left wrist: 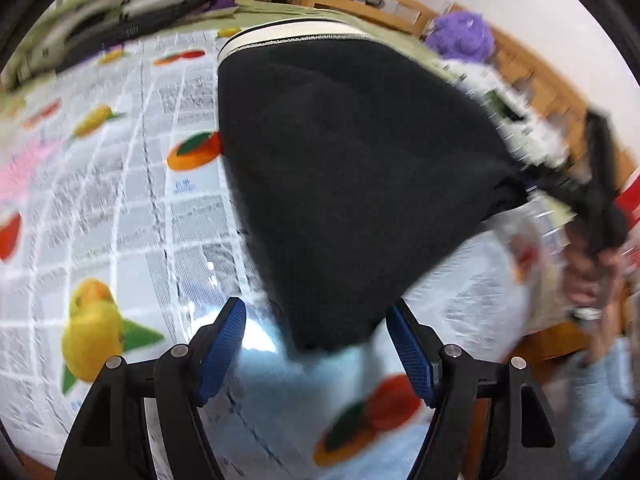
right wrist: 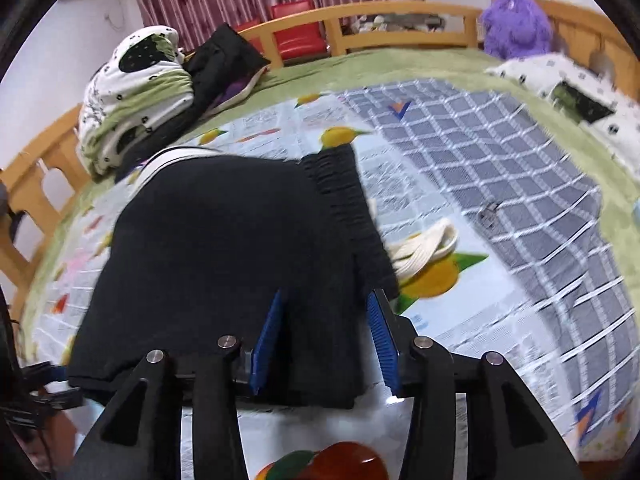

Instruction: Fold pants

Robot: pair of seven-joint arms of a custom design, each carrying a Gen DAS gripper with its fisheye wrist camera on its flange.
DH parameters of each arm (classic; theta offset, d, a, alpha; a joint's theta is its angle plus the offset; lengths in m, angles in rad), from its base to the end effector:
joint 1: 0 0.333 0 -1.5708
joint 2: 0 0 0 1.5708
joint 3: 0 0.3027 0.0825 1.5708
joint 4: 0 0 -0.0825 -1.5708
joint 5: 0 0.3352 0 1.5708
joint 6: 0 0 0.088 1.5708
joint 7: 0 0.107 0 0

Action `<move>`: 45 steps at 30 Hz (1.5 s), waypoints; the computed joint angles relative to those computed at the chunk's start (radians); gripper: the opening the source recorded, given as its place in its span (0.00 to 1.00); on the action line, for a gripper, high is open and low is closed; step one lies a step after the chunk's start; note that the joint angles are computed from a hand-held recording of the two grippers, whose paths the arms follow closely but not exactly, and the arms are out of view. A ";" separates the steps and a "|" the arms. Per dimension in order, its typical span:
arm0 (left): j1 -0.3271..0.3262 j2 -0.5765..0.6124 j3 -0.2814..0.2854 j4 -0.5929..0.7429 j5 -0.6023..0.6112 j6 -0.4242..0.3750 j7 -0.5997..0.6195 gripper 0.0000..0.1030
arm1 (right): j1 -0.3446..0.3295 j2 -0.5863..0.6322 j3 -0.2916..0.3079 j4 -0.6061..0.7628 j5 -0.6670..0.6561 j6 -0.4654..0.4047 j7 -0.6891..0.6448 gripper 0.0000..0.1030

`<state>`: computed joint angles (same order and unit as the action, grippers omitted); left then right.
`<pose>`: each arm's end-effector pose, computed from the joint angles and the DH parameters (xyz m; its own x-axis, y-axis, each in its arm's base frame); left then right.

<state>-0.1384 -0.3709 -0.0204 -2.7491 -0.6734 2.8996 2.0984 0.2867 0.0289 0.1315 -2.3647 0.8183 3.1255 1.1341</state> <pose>0.3798 -0.0230 0.4022 -0.1244 -0.9742 0.1883 -0.8531 0.0081 -0.5217 0.4795 0.1439 0.4041 0.1312 -0.9561 -0.2619 -0.7827 0.0622 -0.6193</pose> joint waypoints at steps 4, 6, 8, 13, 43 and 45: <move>0.001 0.015 -0.032 -0.013 0.055 0.106 -0.045 0.33 | 0.099 0.044 -0.098 0.086 0.194 -0.038 -0.120 0.51; 0.024 -0.026 -0.052 -0.053 0.080 0.175 -0.088 0.27 | 0.087 0.061 -0.087 0.154 0.409 -0.065 -0.293 0.51; 0.043 -0.067 -0.033 -0.075 0.113 0.197 -0.099 0.23 | 0.102 0.090 -0.125 0.216 0.438 -0.141 -0.306 0.51; 0.037 -0.062 0.091 -0.061 0.141 0.128 -0.056 0.24 | 0.062 0.182 -0.092 0.334 0.304 -0.288 -0.206 0.51; 0.030 0.089 0.234 0.224 -0.434 -0.257 0.421 0.61 | -0.015 0.197 -0.044 0.266 0.005 -0.173 0.029 0.65; 0.041 0.193 0.201 0.310 -0.443 -0.244 0.411 0.61 | -0.014 0.249 -0.054 0.305 -0.167 -0.166 0.145 0.65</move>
